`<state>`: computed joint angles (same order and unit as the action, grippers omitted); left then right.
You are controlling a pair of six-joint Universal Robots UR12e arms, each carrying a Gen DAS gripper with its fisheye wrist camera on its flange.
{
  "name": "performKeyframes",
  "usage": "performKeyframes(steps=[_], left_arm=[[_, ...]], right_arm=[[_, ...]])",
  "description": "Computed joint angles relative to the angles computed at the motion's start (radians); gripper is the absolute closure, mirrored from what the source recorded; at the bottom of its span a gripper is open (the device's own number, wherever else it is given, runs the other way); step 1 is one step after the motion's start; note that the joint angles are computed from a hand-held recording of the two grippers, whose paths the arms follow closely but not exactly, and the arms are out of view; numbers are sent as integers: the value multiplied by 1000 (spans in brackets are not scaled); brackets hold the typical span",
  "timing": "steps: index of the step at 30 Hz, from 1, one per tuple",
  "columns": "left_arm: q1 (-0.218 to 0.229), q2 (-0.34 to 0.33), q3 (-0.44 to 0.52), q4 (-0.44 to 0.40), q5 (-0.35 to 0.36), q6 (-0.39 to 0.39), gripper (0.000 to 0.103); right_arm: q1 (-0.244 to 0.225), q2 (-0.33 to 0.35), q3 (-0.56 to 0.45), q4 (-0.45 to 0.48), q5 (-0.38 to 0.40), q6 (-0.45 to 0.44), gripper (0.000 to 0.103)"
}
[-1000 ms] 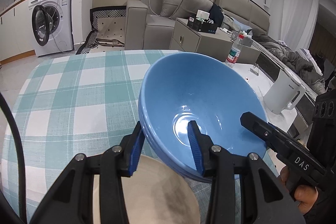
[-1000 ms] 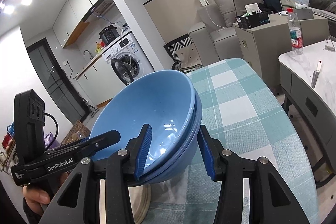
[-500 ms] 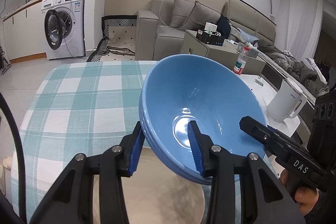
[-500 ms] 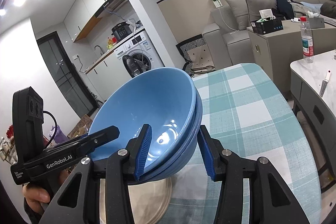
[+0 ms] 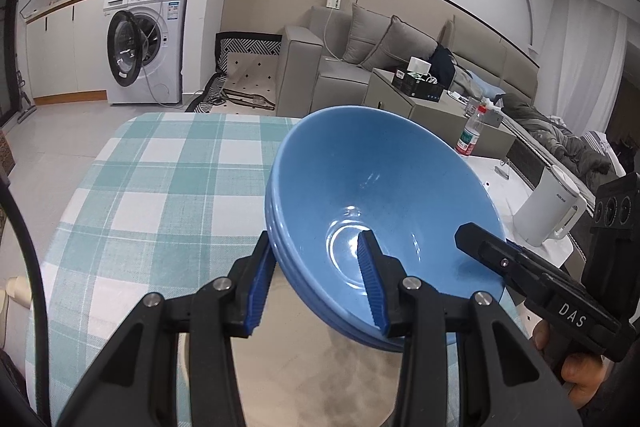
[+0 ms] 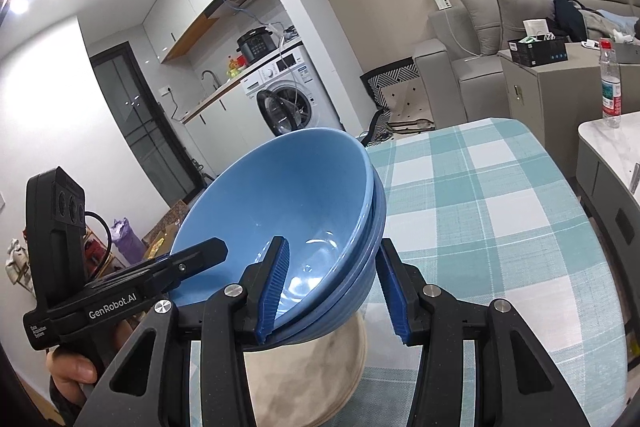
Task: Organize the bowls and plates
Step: 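Lift the blue bowl stack with both grippers and carry it over the cream plates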
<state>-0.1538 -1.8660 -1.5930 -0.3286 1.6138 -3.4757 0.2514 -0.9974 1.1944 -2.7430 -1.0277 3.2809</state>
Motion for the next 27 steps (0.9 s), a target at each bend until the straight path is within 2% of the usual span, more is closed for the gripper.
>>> performKeyframes(steps=[17,27], left_arm=[[5,40,-66,9,57,-37,63],[9,51,-91,6,67,-50,63]], right_arm=[[19,13,-24,85,40,-73,57],[27,15,-32,153,50,-122,57]])
